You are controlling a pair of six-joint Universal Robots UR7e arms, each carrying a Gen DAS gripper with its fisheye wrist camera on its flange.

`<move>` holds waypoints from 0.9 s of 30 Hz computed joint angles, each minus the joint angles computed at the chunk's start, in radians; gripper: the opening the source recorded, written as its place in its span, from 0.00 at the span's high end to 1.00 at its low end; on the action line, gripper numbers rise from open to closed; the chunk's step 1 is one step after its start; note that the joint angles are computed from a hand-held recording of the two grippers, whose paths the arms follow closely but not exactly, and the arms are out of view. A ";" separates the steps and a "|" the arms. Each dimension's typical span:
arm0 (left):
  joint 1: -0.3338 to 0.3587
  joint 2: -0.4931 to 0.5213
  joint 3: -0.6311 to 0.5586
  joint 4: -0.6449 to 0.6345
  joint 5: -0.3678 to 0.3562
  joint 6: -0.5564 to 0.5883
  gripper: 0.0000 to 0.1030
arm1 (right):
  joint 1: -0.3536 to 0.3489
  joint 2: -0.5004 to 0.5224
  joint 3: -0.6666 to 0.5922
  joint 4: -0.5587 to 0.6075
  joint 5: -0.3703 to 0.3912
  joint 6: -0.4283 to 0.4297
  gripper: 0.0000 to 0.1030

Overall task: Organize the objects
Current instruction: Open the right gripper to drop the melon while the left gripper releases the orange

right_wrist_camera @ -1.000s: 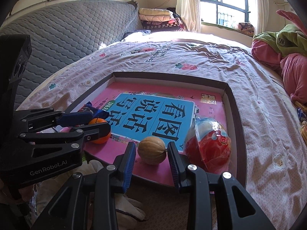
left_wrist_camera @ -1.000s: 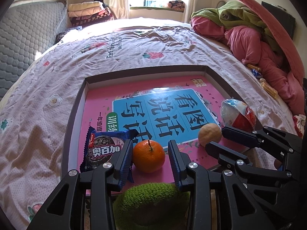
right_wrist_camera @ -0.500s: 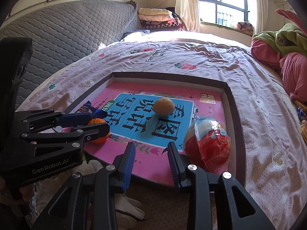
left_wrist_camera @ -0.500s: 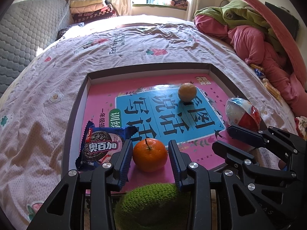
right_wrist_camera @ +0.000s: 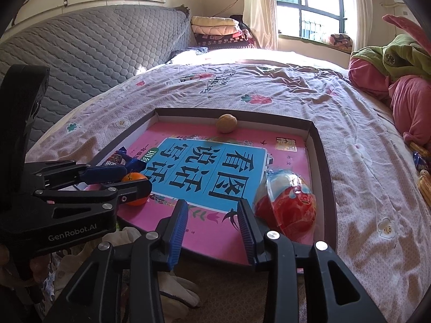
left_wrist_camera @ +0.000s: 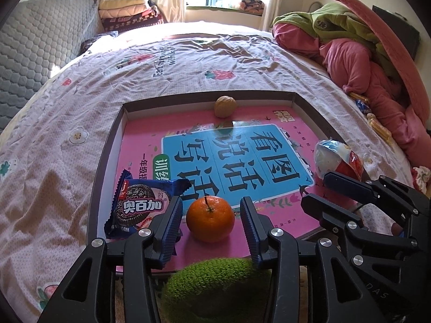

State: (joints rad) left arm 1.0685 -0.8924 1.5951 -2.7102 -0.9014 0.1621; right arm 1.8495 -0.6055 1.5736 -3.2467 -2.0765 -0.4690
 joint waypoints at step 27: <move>-0.019 -0.042 0.026 -0.064 0.007 0.013 0.42 | 0.011 -0.013 0.026 -0.133 0.046 -0.045 0.41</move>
